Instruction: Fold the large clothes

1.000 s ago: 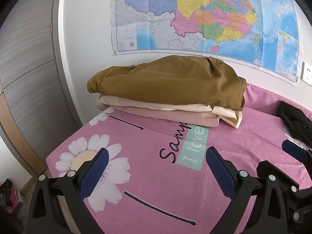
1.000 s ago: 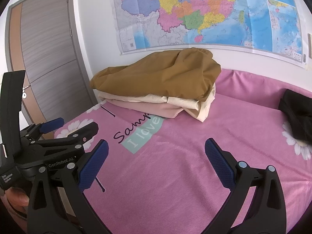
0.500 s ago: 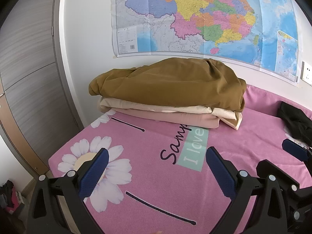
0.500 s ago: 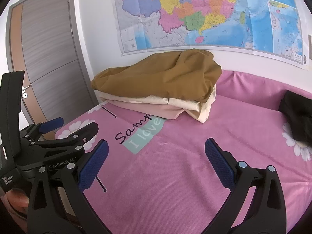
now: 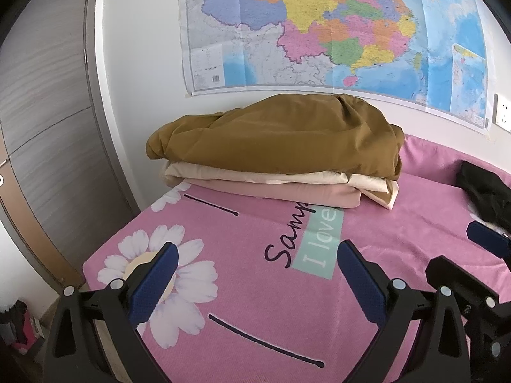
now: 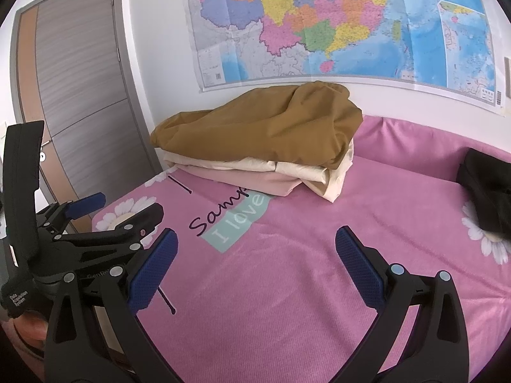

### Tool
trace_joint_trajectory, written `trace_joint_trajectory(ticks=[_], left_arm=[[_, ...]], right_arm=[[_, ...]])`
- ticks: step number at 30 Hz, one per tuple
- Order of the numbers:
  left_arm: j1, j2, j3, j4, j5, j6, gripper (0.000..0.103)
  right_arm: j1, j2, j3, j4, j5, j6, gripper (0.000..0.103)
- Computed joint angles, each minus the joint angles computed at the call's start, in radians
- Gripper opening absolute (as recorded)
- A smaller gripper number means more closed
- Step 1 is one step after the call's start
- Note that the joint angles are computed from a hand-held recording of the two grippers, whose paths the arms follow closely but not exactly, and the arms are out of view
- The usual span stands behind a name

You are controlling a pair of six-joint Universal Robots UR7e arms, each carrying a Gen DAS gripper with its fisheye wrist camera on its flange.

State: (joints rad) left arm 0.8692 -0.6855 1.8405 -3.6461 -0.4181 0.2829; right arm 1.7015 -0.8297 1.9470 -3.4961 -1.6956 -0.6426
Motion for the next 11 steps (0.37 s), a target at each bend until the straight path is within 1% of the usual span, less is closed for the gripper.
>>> trace_joint_trajectory(ticks=[4, 6, 7, 9, 11], left_arm=[[0.004, -0.009, 0.010, 0.016, -0.024, -0.023, 0.097], [0.000, -0.010, 0.012, 0.048, -0.007, -0.053, 0.097], [0.000, -0.010, 0.013, 0.052, -0.010, -0.058, 0.097], [0.002, -0.025, 0.024, 0.096, -0.023, -0.107, 0.097], [0.002, -0.032, 0.030, 0.131, -0.011, -0.162, 0.097]], right_arm=[[-0.002, -0.002, 0.003, -0.003, 0.000, 0.005, 0.098], [-0.002, -0.003, 0.005, -0.003, 0.001, 0.006, 0.098], [-0.003, -0.003, 0.006, -0.006, 0.002, 0.007, 0.098], [-0.003, -0.004, 0.009, -0.008, 0.001, 0.007, 0.098], [-0.005, -0.005, 0.010, -0.009, 0.003, 0.013, 0.098]])
